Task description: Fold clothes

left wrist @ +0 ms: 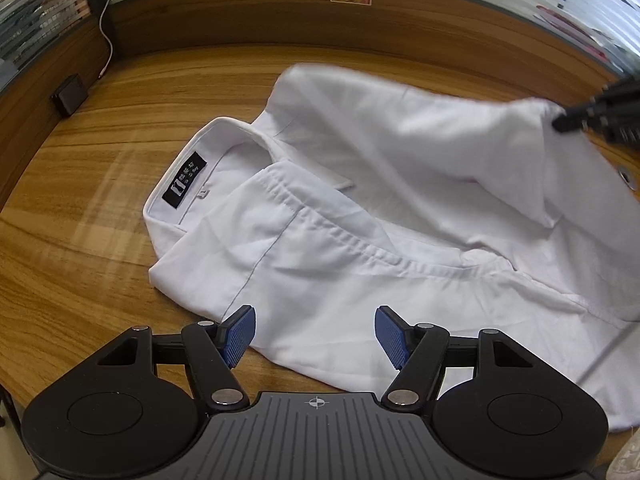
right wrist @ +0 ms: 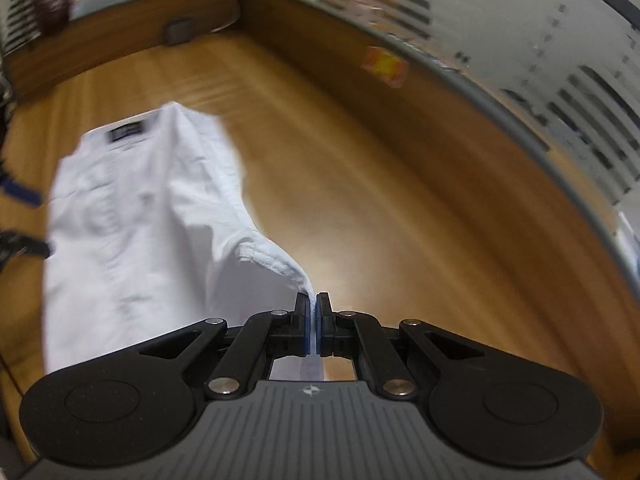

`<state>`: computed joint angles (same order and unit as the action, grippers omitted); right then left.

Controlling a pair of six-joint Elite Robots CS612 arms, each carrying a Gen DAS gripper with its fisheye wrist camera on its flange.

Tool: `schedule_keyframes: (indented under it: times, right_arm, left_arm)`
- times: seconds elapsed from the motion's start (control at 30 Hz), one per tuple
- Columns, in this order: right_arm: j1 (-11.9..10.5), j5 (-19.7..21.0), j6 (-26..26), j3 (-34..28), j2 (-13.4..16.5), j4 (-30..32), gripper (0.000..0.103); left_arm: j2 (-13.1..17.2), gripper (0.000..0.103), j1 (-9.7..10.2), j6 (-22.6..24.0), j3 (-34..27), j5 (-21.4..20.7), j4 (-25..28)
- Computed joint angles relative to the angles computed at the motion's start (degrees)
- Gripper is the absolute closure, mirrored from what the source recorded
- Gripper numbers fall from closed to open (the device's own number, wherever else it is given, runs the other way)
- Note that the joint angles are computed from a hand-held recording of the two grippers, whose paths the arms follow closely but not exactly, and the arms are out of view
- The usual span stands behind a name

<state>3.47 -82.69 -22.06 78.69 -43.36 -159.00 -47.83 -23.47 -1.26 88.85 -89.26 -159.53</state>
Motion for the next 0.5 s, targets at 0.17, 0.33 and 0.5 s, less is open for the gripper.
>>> schedule_keyframes:
  times: [0.17, 0.33, 0.5]
  right_arm:
    - [-1.19, -3.83, 1.23, -7.29, 4.71, 3.08, 0.100]
    - [-1.99, -5.66, 4.48, -12.76, 8.79, 6.56, 0.087]
    - [-2.67, -5.34, 6.02, -11.47, 7.92, 3.75, 0.073]
  left_arm:
    - [0.22, 0.034, -0.07, -0.75, -0.59, 0.17, -0.06]
    - [0.98, 0.034, -0.11, -0.73, -2.37, -0.26, 0.28]
    - [2.54, 0.034, 0.33, -0.67, -5.44, -2.59, 0.70]
